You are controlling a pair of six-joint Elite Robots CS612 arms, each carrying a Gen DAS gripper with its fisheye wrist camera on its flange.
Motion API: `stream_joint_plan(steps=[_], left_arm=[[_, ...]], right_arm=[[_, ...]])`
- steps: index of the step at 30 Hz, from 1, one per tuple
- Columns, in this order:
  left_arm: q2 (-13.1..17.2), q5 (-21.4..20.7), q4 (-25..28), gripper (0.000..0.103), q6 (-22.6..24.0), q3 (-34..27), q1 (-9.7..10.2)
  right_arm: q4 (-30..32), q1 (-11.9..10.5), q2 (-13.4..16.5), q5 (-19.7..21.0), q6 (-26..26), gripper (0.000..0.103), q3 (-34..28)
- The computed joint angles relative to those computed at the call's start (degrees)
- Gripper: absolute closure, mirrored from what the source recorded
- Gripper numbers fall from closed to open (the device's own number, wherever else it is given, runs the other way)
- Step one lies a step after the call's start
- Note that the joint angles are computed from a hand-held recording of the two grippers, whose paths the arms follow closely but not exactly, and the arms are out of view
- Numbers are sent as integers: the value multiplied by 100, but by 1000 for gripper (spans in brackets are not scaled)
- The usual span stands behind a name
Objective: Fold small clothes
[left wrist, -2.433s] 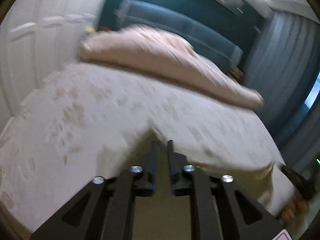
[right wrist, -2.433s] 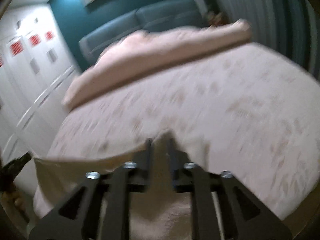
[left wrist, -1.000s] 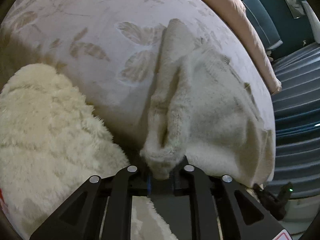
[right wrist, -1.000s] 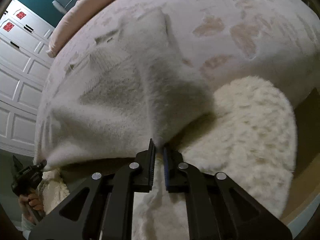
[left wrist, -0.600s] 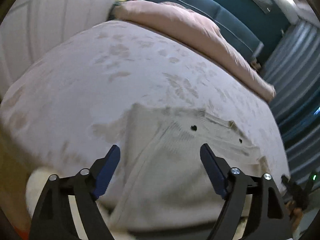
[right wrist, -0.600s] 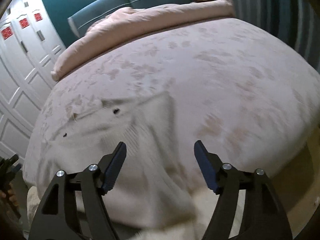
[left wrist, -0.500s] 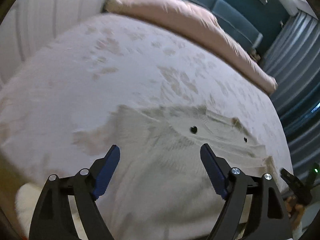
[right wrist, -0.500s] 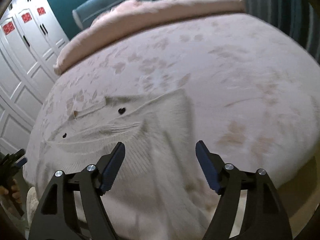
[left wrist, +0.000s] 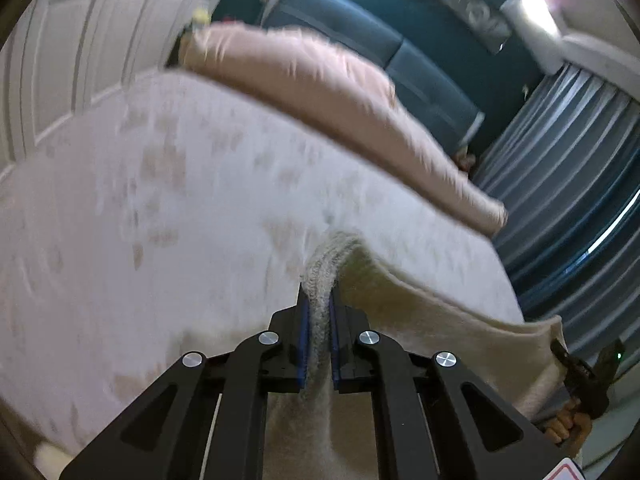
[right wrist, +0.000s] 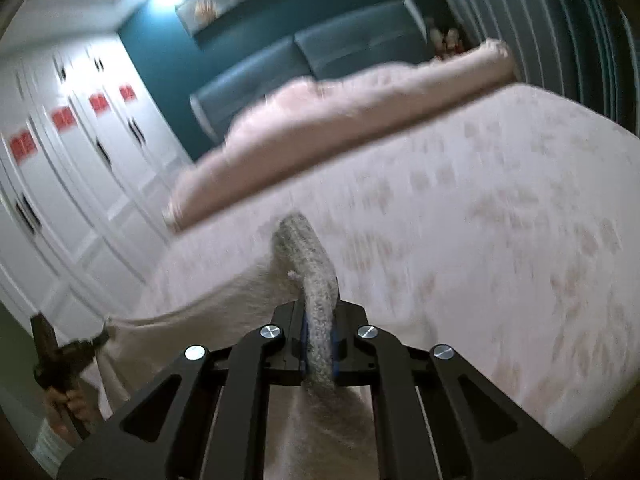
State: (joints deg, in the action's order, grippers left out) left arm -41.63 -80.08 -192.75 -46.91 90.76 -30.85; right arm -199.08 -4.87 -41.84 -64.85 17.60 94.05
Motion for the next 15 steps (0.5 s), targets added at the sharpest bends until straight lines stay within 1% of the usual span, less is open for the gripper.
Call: stream_joint_plan(steps=[1, 2, 3, 4, 5, 7, 8, 9, 10, 11, 13, 14, 15], left_arm=[[18, 84, 103, 97, 71, -90, 22], [58, 142, 253, 97, 114, -178, 30], [155, 96, 540, 97, 137, -340, 57], [259, 56, 911, 97, 132, -493, 77], [371, 10, 1321, 97, 140, -643, 85], [582, -82, 2050, 97, 110, -866, 110], [684, -138, 2319, 97, 29, -947, 124], [737, -131, 2405, 97, -45, -932, 123], [796, -158, 2472, 97, -104, -953, 129], [839, -153, 2483, 96, -147, -956, 132], [830, -118, 2356, 94, -187, -916, 121], [793, -109, 2316, 91, -185, -888, 115], [739, -33, 2317, 88, -191, -838, 95]], right_arm=[[28, 1, 65, -54, 36, 96, -121], [190, 34, 174, -244, 35, 96, -290], [458, 65, 294, -351, 32, 96, -464], [795, 88, 414, -443, -1, 96, -626], [1305, 139, 593, -633, -52, 96, -857], [2095, 217, 864, -923, -180, 96, -1183], [2549, 248, 995, -1083, -224, 96, -1345], [2771, 261, 1077, -1142, -220, 96, -1430], [2764, 248, 1141, -1083, -155, 96, -1449], [2713, 235, 1143, -1024, -85, 95, -1441], [2747, 204, 1073, -905, 25, 89, -1411], [2677, 215, 978, -1013, 31, 85, -1331], [2517, 238, 884, -1194, 17, 85, -1214]])
